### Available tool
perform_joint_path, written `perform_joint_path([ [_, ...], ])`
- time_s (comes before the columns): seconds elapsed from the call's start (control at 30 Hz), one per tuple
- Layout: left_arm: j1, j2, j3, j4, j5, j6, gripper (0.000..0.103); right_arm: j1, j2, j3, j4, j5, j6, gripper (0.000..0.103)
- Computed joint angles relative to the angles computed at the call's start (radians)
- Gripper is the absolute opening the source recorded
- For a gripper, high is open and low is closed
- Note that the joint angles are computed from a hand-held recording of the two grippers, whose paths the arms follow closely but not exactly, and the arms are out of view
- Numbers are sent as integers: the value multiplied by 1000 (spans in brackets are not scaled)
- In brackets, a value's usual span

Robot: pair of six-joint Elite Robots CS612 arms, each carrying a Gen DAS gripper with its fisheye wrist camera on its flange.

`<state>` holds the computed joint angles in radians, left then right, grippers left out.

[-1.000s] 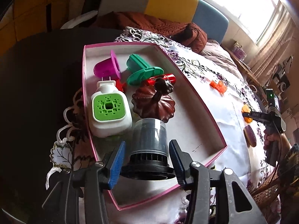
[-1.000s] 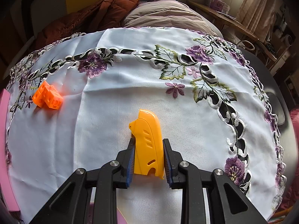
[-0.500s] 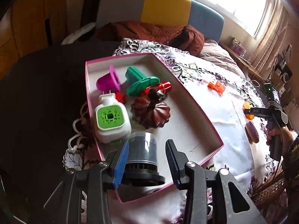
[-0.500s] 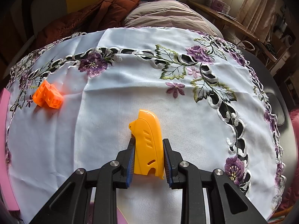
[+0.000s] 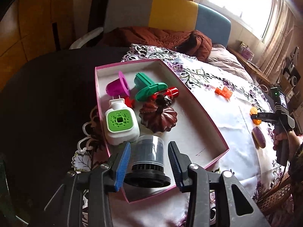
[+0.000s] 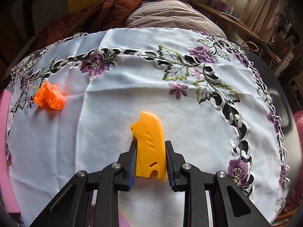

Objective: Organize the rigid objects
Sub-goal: 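Carry the orange clip into the tray and open the right tool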

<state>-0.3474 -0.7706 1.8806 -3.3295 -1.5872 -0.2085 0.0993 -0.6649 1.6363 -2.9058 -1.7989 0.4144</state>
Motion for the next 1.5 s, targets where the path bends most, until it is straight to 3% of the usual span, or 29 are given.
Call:
perform_joint_path([
  [0.6,17,-12,20,-22,-5,-62,43,-4,-5,6,-8,15,23,27],
  [0.9,31,-13,23,-32,-2,-117,43,-9,-16,32,-119,36,37,27],
  [1.27,40,-11,20,-21,21,-144,43,34,-10,10,-177,119,-155,27],
  [1.5,41,-6,18,-27,11,-145,43,79,-21,3,-235,208,-207,27],
])
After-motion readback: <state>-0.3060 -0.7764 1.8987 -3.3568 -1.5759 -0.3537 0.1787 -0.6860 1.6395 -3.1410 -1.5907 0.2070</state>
